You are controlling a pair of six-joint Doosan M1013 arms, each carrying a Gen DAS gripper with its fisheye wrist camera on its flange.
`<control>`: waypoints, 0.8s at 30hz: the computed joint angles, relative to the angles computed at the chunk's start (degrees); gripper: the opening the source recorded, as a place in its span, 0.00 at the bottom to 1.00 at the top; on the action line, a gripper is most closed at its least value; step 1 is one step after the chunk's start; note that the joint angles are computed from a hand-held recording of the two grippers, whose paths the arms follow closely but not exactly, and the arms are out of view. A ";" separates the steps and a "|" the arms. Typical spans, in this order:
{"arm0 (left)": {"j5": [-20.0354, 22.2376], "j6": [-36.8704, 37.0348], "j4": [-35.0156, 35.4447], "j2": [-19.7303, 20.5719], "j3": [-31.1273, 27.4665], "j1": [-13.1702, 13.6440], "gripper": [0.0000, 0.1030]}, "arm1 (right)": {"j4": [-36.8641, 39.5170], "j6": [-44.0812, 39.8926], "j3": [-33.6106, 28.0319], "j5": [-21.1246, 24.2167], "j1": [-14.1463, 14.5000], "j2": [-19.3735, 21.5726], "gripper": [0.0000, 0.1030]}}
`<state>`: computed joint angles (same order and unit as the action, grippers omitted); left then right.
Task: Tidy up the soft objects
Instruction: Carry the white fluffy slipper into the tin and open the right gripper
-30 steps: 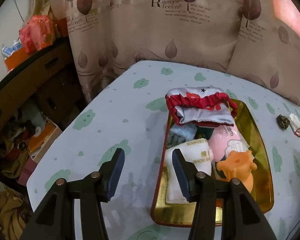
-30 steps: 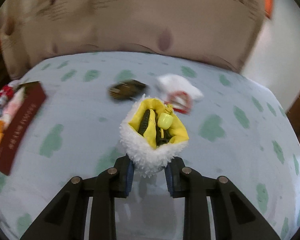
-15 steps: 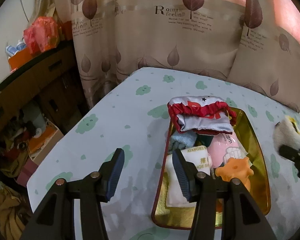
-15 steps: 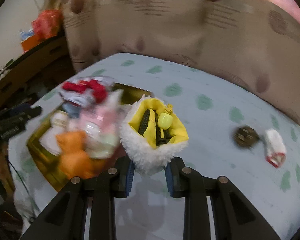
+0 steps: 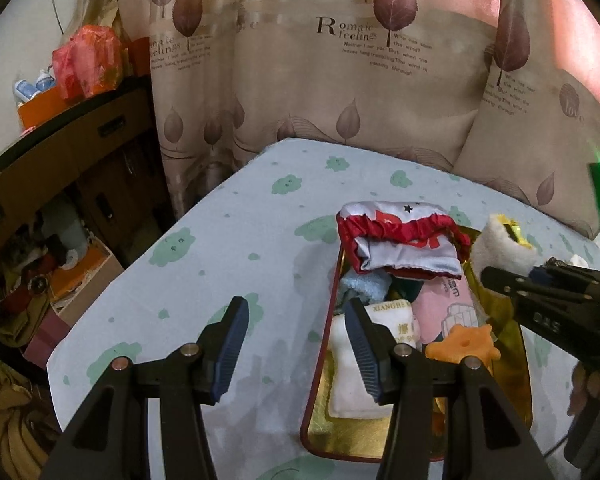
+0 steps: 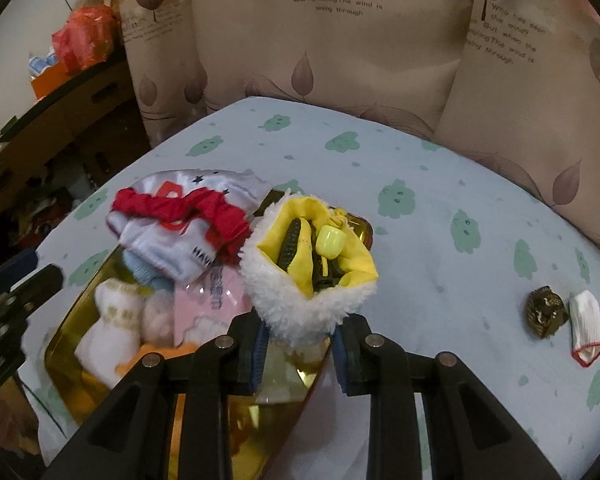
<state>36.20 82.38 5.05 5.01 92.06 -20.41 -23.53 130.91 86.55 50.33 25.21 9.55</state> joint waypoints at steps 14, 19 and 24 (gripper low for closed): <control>1.15 1.11 -1.76 0.39 -0.49 0.33 0.50 | -1.31 1.46 -2.05 1.75 -0.20 2.58 0.29; 1.03 0.93 -1.61 0.33 -0.44 0.25 0.50 | -2.46 2.01 -1.82 1.35 -0.11 2.49 0.38; 0.96 1.07 -1.19 0.32 -0.33 0.08 0.50 | -2.00 1.60 -1.53 0.77 -0.09 1.99 0.42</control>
